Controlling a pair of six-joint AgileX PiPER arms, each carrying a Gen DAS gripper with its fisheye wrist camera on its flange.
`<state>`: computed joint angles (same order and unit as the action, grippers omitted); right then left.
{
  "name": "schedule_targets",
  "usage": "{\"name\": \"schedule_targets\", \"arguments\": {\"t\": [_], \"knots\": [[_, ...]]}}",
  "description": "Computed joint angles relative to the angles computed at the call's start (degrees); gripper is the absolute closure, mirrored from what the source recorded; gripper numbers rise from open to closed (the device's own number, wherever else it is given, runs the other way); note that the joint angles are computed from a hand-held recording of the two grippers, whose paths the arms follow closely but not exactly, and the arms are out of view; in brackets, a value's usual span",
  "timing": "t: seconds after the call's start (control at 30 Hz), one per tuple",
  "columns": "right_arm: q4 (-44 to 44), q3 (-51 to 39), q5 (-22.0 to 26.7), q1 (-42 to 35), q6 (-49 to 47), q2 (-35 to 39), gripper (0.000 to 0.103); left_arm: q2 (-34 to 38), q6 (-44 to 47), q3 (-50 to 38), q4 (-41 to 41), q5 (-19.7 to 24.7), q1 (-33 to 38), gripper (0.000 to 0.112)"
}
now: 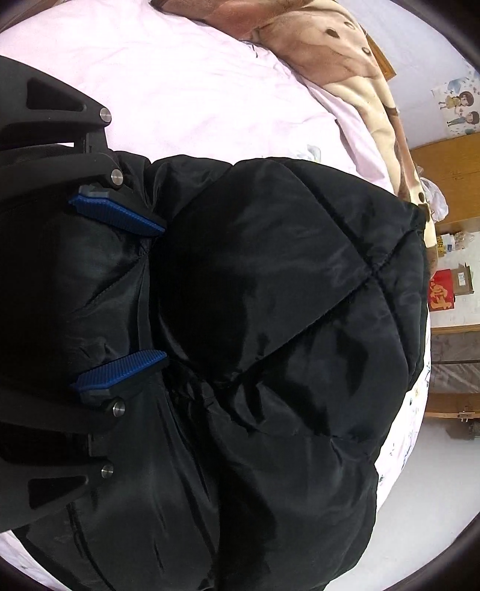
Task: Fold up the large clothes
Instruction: 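Press the folded jacket flat with both open grippers, then withdraw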
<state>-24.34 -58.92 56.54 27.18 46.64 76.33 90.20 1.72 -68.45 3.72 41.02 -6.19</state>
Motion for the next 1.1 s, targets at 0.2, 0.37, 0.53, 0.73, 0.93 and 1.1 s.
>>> {"name": "schedule_targets", "arguments": {"t": [0.2,0.37,0.53,0.73,0.93,1.1], "knots": [[-0.9,3.7,-1.6,0.4,1.5,-3.0,0.036,-1.3,1.3,2.7,-1.1,-2.3,0.6,0.047],[-1.5,5.7,-2.7,1.1,3.2,-3.9,0.036,-4.4,0.1,7.0,-0.2,-3.6,0.0,0.047],[0.0,5.1,-2.0,-0.2,1.0,-4.5,0.036,-3.9,0.3,2.5,0.3,2.5,-1.1,0.047],[5.5,0.2,2.4,-3.8,-7.6,-7.3,0.035,-5.1,11.3,-3.2,-8.6,9.7,4.5,0.047],[5.0,-2.6,7.1,-4.8,-9.2,-13.4,0.035,-7.0,16.6,-7.5,-12.6,13.7,11.6,0.036],[8.3,-3.9,9.2,-12.0,-17.0,-15.8,0.027,-1.9,21.9,-14.8,-17.7,20.6,18.9,0.035]]}}
